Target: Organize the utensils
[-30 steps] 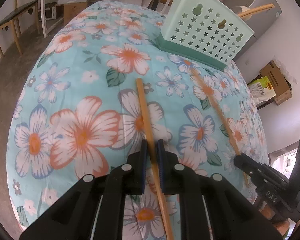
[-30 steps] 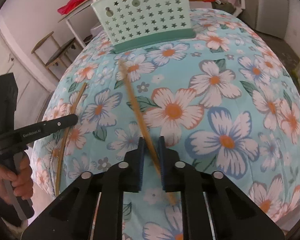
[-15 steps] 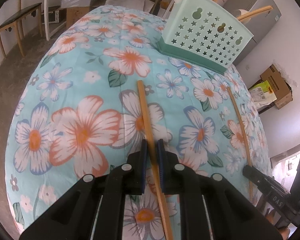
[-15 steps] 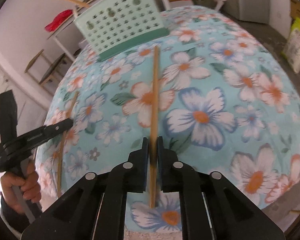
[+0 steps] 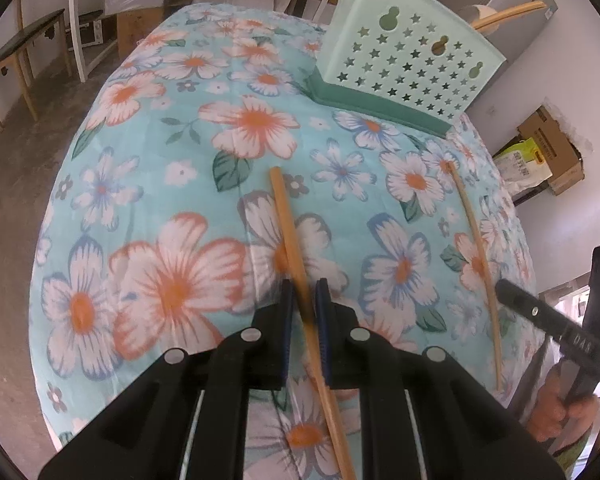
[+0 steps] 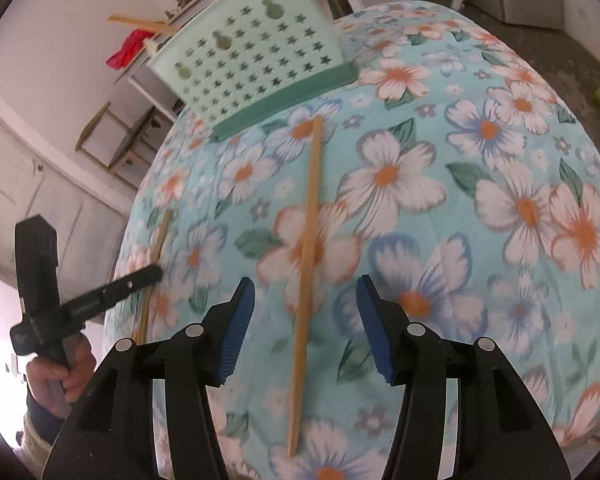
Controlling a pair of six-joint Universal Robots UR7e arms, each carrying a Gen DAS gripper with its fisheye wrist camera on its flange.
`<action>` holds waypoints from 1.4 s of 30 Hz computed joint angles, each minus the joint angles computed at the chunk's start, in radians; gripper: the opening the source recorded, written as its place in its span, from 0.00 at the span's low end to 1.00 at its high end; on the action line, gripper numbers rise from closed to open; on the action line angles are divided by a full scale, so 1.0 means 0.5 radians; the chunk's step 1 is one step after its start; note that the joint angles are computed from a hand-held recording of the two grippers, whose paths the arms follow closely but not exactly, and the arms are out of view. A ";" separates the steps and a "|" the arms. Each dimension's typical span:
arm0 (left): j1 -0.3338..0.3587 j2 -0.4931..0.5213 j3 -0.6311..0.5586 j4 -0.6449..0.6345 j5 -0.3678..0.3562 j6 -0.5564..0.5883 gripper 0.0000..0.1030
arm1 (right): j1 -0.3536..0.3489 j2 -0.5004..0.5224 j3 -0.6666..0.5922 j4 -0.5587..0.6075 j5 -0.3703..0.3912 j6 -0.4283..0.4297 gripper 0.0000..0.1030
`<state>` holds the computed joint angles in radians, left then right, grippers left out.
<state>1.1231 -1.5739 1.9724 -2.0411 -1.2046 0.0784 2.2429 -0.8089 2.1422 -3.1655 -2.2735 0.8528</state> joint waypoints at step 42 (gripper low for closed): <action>-0.121 0.052 0.102 -0.197 0.329 -0.046 0.06 | -0.191 0.093 -0.083 -0.172 0.170 -0.082 0.05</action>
<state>1.0625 -1.5478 2.0232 -2.1397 -1.0402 0.0555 2.1472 -0.7625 2.1005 -3.2515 -2.1886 0.8117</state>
